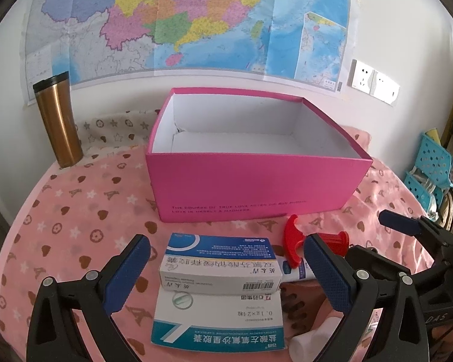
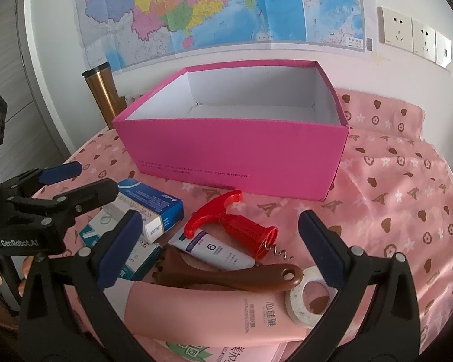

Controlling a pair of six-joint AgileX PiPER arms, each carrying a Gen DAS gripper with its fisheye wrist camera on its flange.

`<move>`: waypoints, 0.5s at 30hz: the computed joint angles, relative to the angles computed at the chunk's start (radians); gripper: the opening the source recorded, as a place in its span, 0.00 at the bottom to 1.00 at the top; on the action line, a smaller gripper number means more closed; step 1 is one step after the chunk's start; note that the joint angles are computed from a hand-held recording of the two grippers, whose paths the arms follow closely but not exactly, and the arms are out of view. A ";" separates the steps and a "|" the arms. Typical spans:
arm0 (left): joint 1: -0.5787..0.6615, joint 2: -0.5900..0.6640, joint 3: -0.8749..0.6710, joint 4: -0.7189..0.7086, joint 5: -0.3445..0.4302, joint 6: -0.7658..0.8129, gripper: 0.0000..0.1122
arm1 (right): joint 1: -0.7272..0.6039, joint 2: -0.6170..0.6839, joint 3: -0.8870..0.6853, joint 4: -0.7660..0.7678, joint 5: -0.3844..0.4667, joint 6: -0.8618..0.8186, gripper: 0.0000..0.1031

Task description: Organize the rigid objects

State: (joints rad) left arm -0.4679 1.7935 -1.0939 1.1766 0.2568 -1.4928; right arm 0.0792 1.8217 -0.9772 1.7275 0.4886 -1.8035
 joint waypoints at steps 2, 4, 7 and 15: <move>0.000 0.001 -0.001 -0.002 0.000 0.002 0.91 | -0.001 0.005 -0.004 -0.005 0.003 0.007 1.00; 0.000 0.002 -0.001 0.002 0.000 -0.003 0.91 | -0.002 0.006 -0.004 -0.005 0.008 0.008 1.00; -0.001 0.001 0.002 0.014 0.000 -0.014 0.91 | -0.003 0.009 -0.007 -0.008 0.011 0.011 1.00; -0.001 0.001 0.006 0.032 -0.002 -0.033 0.91 | -0.001 0.009 -0.009 -0.013 0.019 0.019 1.00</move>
